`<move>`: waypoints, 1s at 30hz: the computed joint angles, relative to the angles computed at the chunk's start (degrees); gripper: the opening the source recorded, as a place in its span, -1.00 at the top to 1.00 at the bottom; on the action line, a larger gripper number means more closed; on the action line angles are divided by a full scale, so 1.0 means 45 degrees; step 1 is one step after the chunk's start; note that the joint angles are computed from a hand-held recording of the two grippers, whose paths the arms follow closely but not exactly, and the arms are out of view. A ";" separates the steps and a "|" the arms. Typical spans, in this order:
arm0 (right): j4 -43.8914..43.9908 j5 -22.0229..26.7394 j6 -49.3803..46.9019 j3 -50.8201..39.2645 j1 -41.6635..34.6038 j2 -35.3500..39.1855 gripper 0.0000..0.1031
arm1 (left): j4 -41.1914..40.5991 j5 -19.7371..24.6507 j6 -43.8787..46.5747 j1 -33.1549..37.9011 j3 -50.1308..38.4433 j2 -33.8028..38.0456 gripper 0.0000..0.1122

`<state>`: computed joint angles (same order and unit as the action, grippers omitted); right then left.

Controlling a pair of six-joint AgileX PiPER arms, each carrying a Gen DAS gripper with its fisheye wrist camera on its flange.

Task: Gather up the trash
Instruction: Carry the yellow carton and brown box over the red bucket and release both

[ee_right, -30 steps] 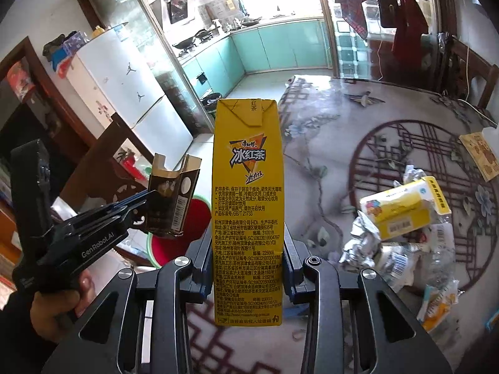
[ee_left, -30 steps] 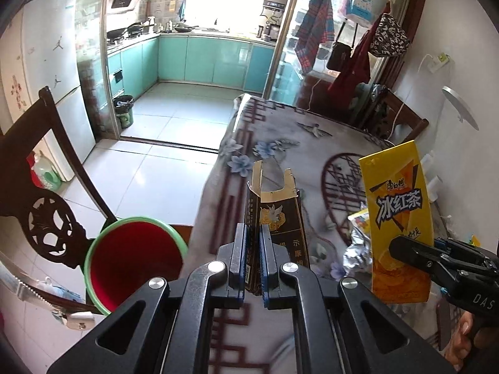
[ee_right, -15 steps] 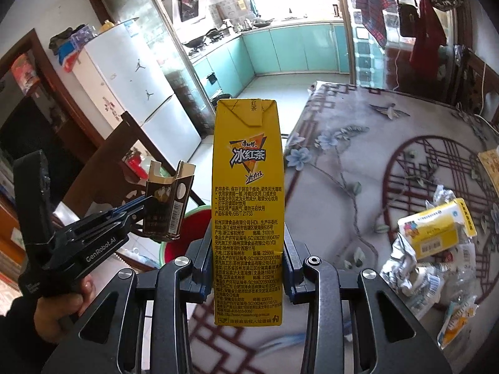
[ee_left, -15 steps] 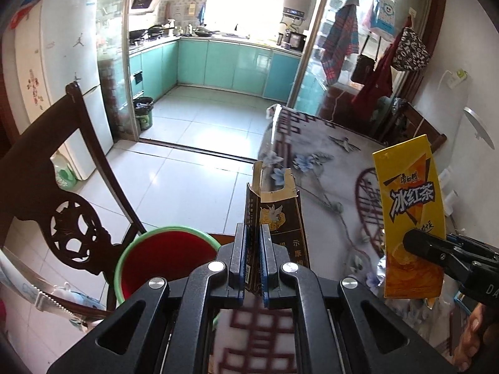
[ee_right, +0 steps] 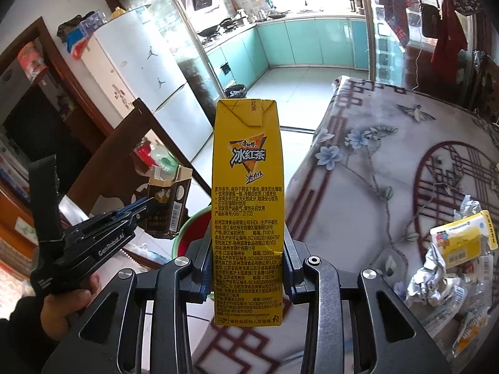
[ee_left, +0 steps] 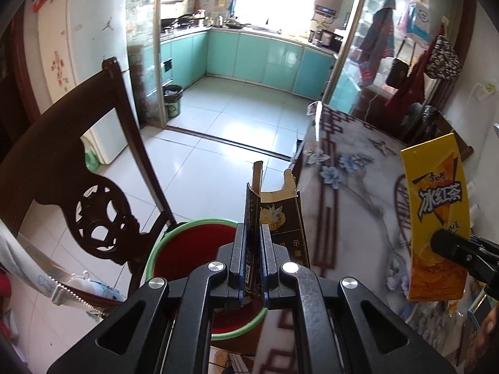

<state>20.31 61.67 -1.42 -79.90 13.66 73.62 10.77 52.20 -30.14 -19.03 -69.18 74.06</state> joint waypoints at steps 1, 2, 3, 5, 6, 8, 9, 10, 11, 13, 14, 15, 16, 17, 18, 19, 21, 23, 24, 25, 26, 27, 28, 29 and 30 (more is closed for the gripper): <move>-0.0012 -0.0029 0.0035 -0.0006 0.0087 0.0057 0.36 | -0.0058 -0.0044 0.0080 0.0133 0.0074 0.0001 0.90; -0.0012 -0.0062 0.0054 -0.0019 0.0167 0.0132 0.36 | -0.0129 -0.0083 0.0188 0.0285 0.0133 0.0016 0.90; -0.0030 -0.0069 0.0106 -0.0084 0.0290 0.0236 0.36 | -0.0153 -0.0069 0.0222 0.0343 0.0119 0.0047 0.90; -0.0017 -0.0058 0.0106 -0.0167 0.0464 0.0400 0.36 | -0.0303 -0.0156 0.0424 0.0605 0.0222 0.0103 0.90; -0.0059 -0.0064 0.0141 -0.0226 0.0614 0.0504 0.36 | -0.0366 -0.0190 0.0519 0.0721 0.0272 0.0130 0.90; -0.0142 -0.0115 0.0263 -0.0299 0.0874 0.0651 0.36 | -0.0483 -0.0253 0.0696 0.0944 0.0359 0.0194 0.90; -0.0182 -0.0125 0.0338 -0.0355 0.0999 0.0731 0.36 | -0.0530 -0.0259 0.0752 0.1034 0.0387 0.0210 0.90; -0.0246 -0.0128 0.0403 -0.0428 0.1140 0.0851 0.36 | -0.0621 -0.0300 0.0852 0.1187 0.0459 0.0224 0.90; -0.0265 -0.0107 0.0414 -0.0477 0.1182 0.0924 0.36 | -0.0690 -0.0327 0.0932 0.1310 0.0513 0.0237 0.90; -0.0487 -0.0054 0.0629 -0.0641 0.1408 0.1184 0.35 | -0.0785 -0.0396 0.1070 0.1571 0.0628 0.0296 0.90; -0.0563 -0.0024 0.0746 -0.0722 0.1506 0.1313 0.35 | -0.0812 -0.0437 0.1135 0.1689 0.0702 0.0320 0.90; -0.0558 0.0006 0.0787 -0.0774 0.1551 0.1420 0.35 | -0.0858 -0.0471 0.1209 0.1802 0.0782 0.0338 0.90; -0.0561 0.0034 0.0841 -0.0841 0.1619 0.1550 0.35 | -0.0946 -0.0513 0.1312 0.1948 0.0865 0.0379 0.90; -0.0614 0.0070 0.0923 -0.0917 0.1744 0.1726 0.36 | -0.1034 -0.0567 0.1416 0.2091 0.0968 0.0393 0.90; -0.0652 0.0092 0.0997 -0.1004 0.1846 0.1841 0.35 | -0.1097 -0.0582 0.1486 0.2218 0.1048 0.0425 0.90; -0.0620 0.0104 0.1005 -0.1068 0.1924 0.1966 0.36 | -0.1194 -0.0600 0.1587 0.2349 0.1111 0.0466 0.90; -0.0497 0.0109 0.0963 -0.1140 0.2073 0.2189 0.35 | -0.1332 -0.0638 0.1781 0.2531 0.1215 0.0508 0.90; -0.0333 0.0089 0.0880 -0.1208 0.2158 0.2416 0.35 | -0.1442 -0.0693 0.1945 0.2669 0.1274 0.0586 0.90; -0.0267 0.0066 0.0908 -0.1227 0.2180 0.2488 0.30 | -0.1449 -0.0717 0.1967 0.2712 0.1289 0.0626 0.90; -0.0173 0.0021 0.0949 -0.1229 0.2173 0.2564 0.25 | -0.1547 -0.0734 0.2083 0.2786 0.1293 0.0672 0.90; -0.0150 -0.0011 0.1003 -0.1231 0.2203 0.2599 0.13 | -0.1737 -0.0726 0.2291 0.2877 0.1266 0.0758 0.88; -0.0208 -0.0055 0.1125 -0.1272 0.2259 0.2647 -0.07 | -0.1886 -0.0701 0.2467 0.2951 0.1235 0.0836 0.86; -0.0363 -0.0112 0.1286 -0.1283 0.2307 0.2646 -0.16 | -0.1933 -0.0646 0.2511 0.2978 0.1187 0.0931 0.82; -0.0468 -0.0168 0.1404 -0.1297 0.2377 0.2639 -0.24 | -0.1911 -0.0624 0.2471 0.2986 0.1173 0.0969 0.63; -0.0541 -0.0195 0.1466 -0.1323 0.2424 0.2629 -0.24 | -0.1930 -0.0626 0.2460 0.3013 0.1190 0.0965 0.35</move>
<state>17.87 60.80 5.18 -85.86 24.57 85.45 2.09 49.38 -19.07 -5.47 -63.83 78.41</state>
